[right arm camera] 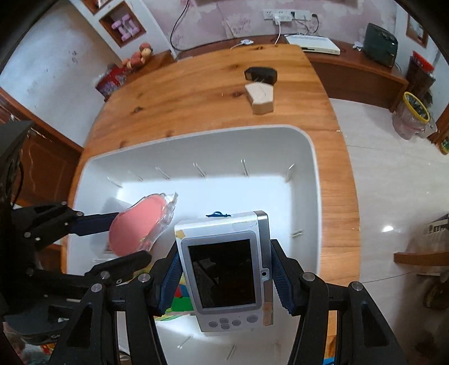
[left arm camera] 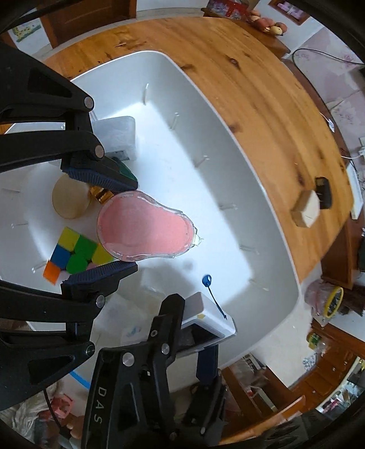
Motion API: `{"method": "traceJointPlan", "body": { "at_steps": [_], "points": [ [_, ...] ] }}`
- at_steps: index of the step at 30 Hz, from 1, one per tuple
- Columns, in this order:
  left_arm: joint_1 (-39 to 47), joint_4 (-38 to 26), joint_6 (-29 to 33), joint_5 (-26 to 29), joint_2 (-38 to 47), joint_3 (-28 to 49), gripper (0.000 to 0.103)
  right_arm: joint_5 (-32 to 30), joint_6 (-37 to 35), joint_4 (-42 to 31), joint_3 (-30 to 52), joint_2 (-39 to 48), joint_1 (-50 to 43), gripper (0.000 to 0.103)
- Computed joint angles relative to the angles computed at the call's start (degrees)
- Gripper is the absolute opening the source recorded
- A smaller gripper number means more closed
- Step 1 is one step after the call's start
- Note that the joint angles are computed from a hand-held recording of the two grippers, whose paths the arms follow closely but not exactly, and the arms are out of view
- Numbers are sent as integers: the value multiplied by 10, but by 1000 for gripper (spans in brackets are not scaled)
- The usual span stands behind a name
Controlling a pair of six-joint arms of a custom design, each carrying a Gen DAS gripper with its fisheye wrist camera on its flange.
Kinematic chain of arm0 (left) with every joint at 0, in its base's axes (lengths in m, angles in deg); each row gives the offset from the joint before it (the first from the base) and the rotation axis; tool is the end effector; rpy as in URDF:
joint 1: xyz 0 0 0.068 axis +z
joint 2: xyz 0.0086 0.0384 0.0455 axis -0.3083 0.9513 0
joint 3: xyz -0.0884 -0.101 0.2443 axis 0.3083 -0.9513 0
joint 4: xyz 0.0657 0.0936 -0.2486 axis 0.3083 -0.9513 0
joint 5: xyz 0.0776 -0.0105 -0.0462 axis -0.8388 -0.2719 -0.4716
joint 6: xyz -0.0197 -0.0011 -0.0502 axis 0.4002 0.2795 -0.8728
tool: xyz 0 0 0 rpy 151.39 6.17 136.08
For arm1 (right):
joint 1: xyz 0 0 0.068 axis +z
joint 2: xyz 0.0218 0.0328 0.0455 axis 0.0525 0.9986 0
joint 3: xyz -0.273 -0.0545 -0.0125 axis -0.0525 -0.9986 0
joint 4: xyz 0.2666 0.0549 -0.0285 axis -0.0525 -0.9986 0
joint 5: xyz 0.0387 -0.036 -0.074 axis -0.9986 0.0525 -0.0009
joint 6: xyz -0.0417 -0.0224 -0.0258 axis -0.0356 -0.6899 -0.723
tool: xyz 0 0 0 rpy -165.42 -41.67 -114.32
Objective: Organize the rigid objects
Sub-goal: 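Carry the pink case into the tray and open the left gripper while the right releases the device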
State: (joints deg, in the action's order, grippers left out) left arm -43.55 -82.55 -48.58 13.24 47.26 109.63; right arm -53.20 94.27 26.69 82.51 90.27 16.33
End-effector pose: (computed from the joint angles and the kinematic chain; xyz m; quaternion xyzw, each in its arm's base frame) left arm 0.3584 -0.1753 0.2211 0.3386 0.9373 -0.0509 0.0645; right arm 0.2919 0.0752 0.2163 0.0435 0.9821 0.1254 0.1340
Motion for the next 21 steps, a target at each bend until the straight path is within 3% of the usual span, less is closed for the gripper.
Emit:
{"method": "traceJointPlan", "body": {
  "at_steps": [9, 14, 21],
  "points": [
    [1, -8, 8, -29, 4, -12, 55, 45, -18, -7, 37, 64, 26, 60],
    [0, -19, 18, -43, -15, -19, 76, 55, -20, -5, 40, 59, 41, 67],
    [14, -37, 19, -35, -42, -16, 76, 108, -30, -12, 39, 18, 78, 70]
  ]
}}
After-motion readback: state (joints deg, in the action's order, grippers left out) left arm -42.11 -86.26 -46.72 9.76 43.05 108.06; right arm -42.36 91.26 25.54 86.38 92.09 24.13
